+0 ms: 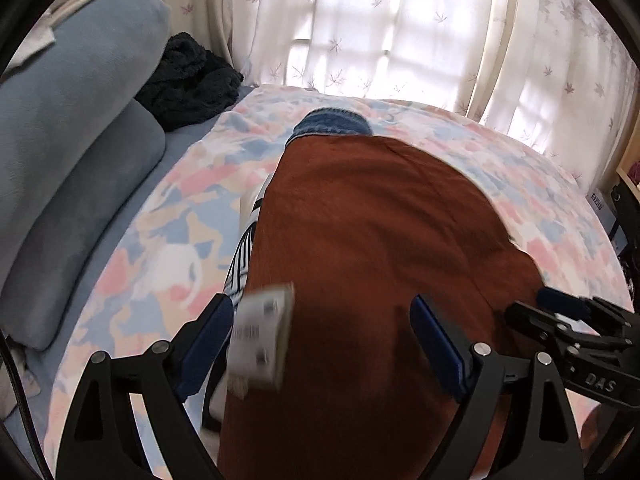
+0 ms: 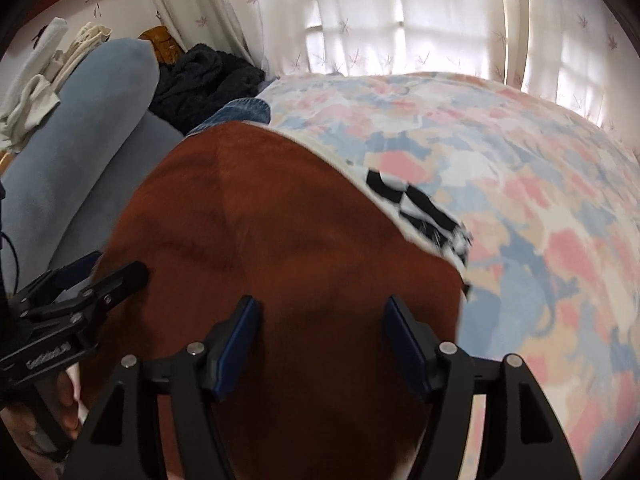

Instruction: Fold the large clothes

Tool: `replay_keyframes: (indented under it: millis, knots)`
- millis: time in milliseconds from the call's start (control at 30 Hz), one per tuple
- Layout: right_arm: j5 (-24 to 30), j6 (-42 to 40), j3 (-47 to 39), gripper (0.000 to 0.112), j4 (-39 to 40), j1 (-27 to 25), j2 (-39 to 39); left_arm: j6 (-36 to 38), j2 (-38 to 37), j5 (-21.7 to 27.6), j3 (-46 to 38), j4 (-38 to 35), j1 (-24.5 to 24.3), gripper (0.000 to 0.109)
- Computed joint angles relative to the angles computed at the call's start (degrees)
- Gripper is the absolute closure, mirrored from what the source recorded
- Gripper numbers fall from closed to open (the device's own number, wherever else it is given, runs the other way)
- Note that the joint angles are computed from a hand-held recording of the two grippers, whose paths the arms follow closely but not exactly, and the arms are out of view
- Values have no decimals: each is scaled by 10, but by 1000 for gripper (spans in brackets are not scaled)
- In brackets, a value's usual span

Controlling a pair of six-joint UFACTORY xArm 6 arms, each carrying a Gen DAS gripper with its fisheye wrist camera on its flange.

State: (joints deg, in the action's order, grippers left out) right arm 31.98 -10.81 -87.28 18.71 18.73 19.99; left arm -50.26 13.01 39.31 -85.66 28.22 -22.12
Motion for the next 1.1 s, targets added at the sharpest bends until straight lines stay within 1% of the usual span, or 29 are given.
replay_keyframes:
  millis: [67,133,267,300,367,400,533,600,667,833,867,1000,1100]
  knots:
    - [1,-3,53,45,3,-4,-52,-17,-30,9,21,3,-13,18]
    - [6,-9,114,37,8,-8,-112,-40,-66,23,44,10,-32,15]
    - [39,-9,218,35,-3,-19,-231,-74,-131,70,78,30,-84,9]
    - [52,-13,250,35,-1,-24,-273,-89,-152,90,88,42,-105,9]
    - [72,-12,291,35,-3,-33,-332,-113,-182,113,105,65,-136,8]
    - [85,-12,319,35,-2,-41,-374,-134,-201,131,114,84,-162,8]
    - [135,-15,382,35,-14,-66,-487,-172,-234,203,113,115,-247,7]
    - [167,-20,403,35,-13,-83,-539,-183,-240,238,101,121,-286,7]
    - [195,-23,412,35,-7,-100,-574,-196,-238,289,74,123,-331,7]
    - [266,-41,422,35,-9,-148,-665,-215,-217,377,-1,132,-417,7]
    - [277,-48,422,35,-4,-159,-678,-222,-214,388,-12,136,-431,7]
    - [345,-98,419,34,48,-228,-737,-244,-192,429,-65,149,-491,7]
    - [400,-140,417,34,76,-284,-776,-248,-174,447,-98,153,-529,7]
